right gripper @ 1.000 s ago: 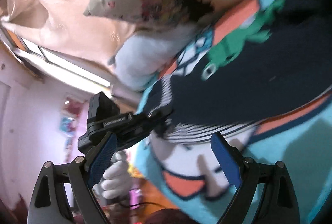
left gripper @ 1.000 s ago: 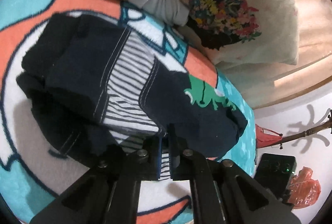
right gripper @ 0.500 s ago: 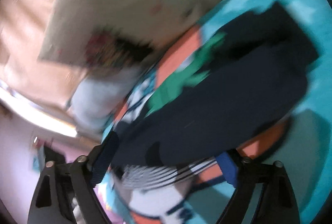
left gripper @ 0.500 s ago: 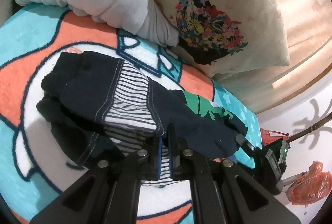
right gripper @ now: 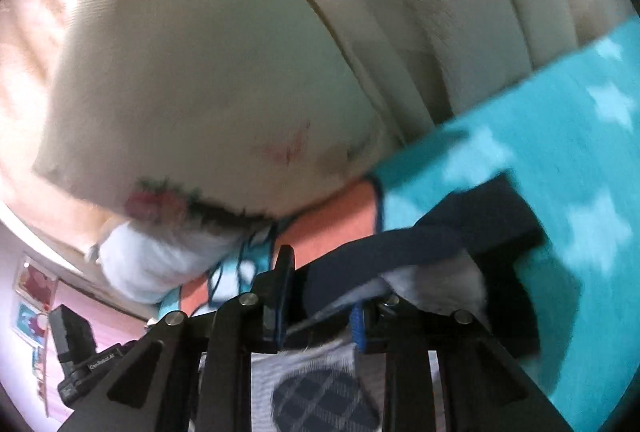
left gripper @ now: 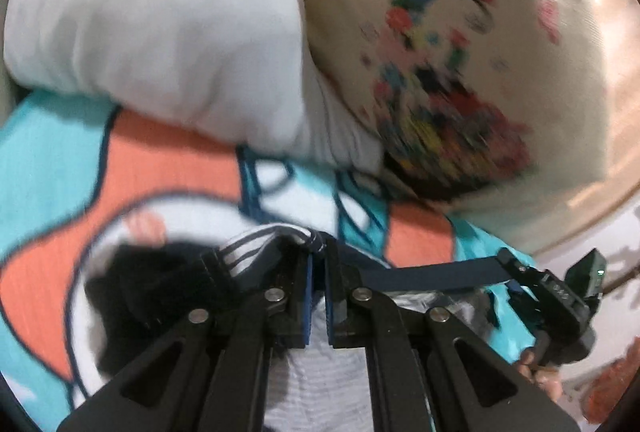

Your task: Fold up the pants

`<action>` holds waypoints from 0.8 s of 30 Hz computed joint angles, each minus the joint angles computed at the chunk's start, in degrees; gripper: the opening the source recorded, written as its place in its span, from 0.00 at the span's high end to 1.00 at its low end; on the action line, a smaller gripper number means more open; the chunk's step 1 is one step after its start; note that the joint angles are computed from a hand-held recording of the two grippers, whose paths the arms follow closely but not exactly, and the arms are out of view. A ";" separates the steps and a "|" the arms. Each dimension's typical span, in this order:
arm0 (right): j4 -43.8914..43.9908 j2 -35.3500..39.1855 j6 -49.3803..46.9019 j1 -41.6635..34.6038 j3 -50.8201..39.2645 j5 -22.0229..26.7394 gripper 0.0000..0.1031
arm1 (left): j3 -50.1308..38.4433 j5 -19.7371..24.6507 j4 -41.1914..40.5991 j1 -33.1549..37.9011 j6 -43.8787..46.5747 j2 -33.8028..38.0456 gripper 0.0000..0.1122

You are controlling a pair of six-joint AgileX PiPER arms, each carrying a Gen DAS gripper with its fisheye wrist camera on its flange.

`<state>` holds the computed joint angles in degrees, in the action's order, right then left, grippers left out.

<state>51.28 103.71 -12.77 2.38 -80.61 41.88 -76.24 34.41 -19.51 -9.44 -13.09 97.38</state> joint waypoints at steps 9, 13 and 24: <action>-5.30 12.47 10.29 -2.10 -11.72 1.66 0.63 | -5.89 6.69 -16.03 8.06 17.25 6.45 0.88; -7.29 7.43 8.08 -1.72 -8.19 0.44 0.45 | -1.22 6.32 -19.35 9.24 23.00 0.24 0.63; -15.54 -10.84 1.60 -1.66 11.11 -0.09 0.31 | 17.41 3.68 -13.40 13.86 21.67 -16.78 0.40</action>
<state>35.74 92.87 -11.17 0.72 -69.49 41.80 -58.83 38.09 -32.91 4.43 8.59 80.60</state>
